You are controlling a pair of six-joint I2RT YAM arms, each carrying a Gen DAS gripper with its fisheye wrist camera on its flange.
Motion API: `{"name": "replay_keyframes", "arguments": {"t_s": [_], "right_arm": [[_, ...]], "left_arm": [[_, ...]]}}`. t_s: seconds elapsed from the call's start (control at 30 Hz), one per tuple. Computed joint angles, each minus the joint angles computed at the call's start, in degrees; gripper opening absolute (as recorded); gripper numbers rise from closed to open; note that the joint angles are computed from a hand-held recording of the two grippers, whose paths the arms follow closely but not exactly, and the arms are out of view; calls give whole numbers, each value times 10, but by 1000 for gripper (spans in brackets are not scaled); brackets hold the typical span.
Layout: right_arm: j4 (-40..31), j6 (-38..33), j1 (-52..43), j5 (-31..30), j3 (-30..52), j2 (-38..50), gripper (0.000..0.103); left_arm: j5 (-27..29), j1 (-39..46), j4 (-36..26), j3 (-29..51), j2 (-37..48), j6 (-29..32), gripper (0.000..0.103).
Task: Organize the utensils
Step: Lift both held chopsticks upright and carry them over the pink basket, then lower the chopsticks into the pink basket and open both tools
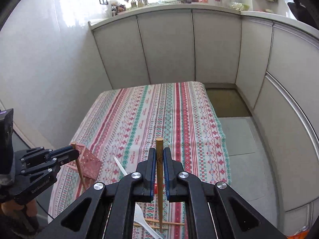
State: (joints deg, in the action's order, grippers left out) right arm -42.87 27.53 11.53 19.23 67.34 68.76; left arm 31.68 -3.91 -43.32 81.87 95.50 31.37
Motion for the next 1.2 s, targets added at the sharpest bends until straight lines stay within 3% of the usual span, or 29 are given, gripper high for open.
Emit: {"name": "replay_keyframes", "arguments": {"t_s": [0.3,0.43,0.57,0.8,1.0,1.2], "right_arm": [[63,2,89,80,40,-10,7],[116,1,109,90,43,-9,7],[180,-4,125,91,41,-4,7],[291,-13,140,85,43,44,7],[384,-26,135,61,48,128,7],[400,-33,132,46,63,215,7]], "left_arm": [[125,88,36,14,-71,-75,7],[149,126,74,17,-96,-114,7],[154,164,60,43,-107,-115,7],[119,195,5,94,-69,-76,7],[36,165,3,102,-32,-43,7],[-30,116,3,120,44,-35,8]]}}
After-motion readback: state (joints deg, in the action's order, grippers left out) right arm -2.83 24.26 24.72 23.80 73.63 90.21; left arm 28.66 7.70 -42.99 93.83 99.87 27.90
